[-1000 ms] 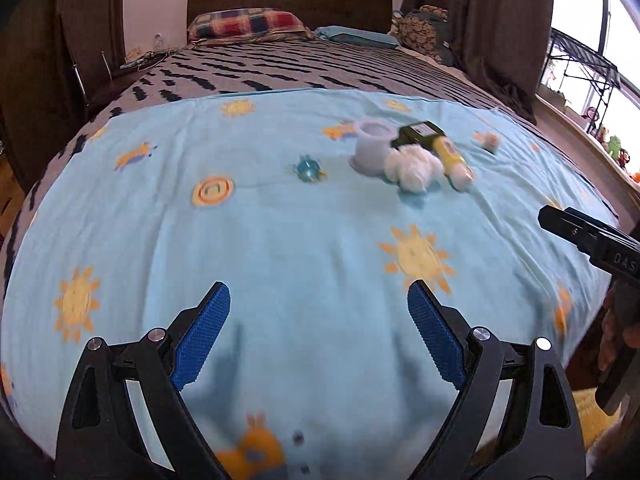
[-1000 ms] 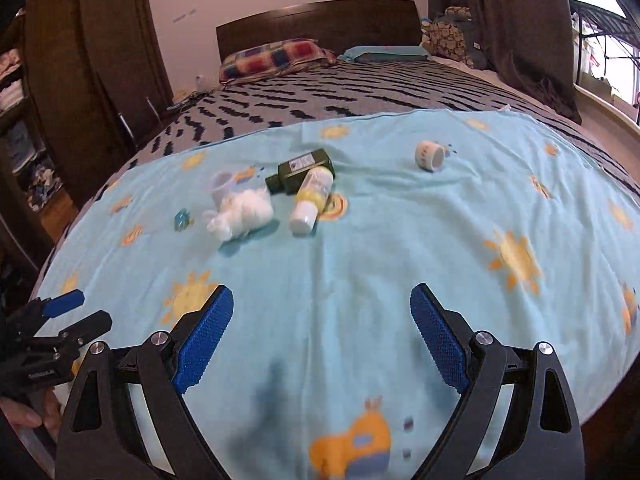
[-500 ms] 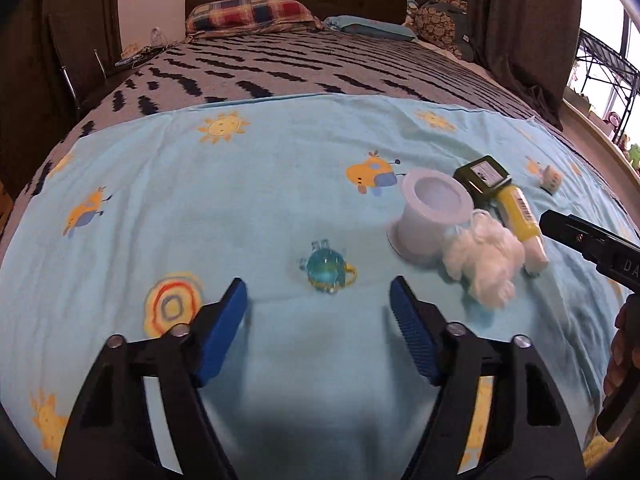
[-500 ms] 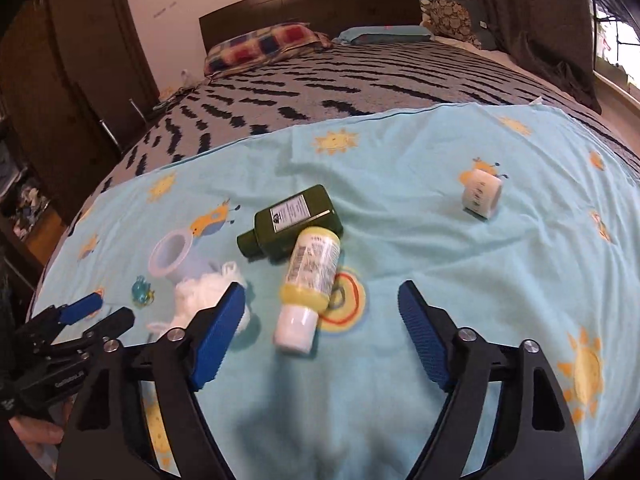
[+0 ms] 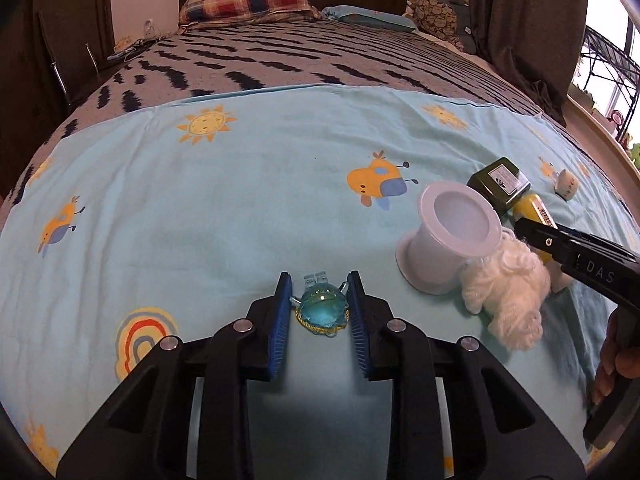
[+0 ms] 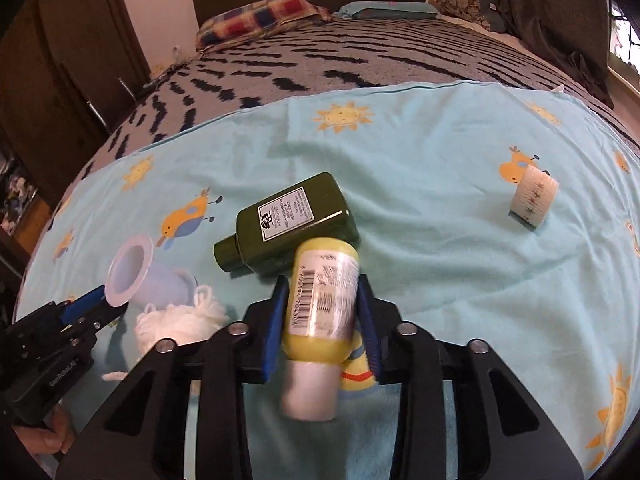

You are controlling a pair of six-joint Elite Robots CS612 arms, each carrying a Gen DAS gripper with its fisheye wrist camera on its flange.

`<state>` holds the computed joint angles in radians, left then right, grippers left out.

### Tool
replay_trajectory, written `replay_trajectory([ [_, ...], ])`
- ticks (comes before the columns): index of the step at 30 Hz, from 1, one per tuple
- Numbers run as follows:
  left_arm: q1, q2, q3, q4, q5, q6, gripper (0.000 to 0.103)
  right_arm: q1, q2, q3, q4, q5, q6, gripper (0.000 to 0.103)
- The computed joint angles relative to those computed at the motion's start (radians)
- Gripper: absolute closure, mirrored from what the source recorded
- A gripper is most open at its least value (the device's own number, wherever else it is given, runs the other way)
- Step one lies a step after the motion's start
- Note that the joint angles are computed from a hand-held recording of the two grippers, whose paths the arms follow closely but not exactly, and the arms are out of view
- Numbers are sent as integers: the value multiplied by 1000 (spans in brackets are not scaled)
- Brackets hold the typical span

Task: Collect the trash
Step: 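Grasp the blue glass bead with the left tool while the right tool grasps the yellow-and-white tube, then lower both tools under the bed and open both over the bin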

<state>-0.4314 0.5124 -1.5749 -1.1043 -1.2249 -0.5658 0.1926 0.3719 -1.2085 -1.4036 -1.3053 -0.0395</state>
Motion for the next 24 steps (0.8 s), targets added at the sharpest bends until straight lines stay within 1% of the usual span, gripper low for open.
replay_trajectory([
  [5,-17,4,-38,24,15,-2,77,-7,18,-65,25,11,-29,71],
  [11,-59,7,-117,73,39,-9,77,-22,53,-183,78,38,-45,71],
  [18,-122,16,-215,130,58,-12,77,-41,105,-348,170,94,-76,71],
  [24,-188,46,-315,183,73,-33,77,-60,155,-494,252,142,-107,71],
])
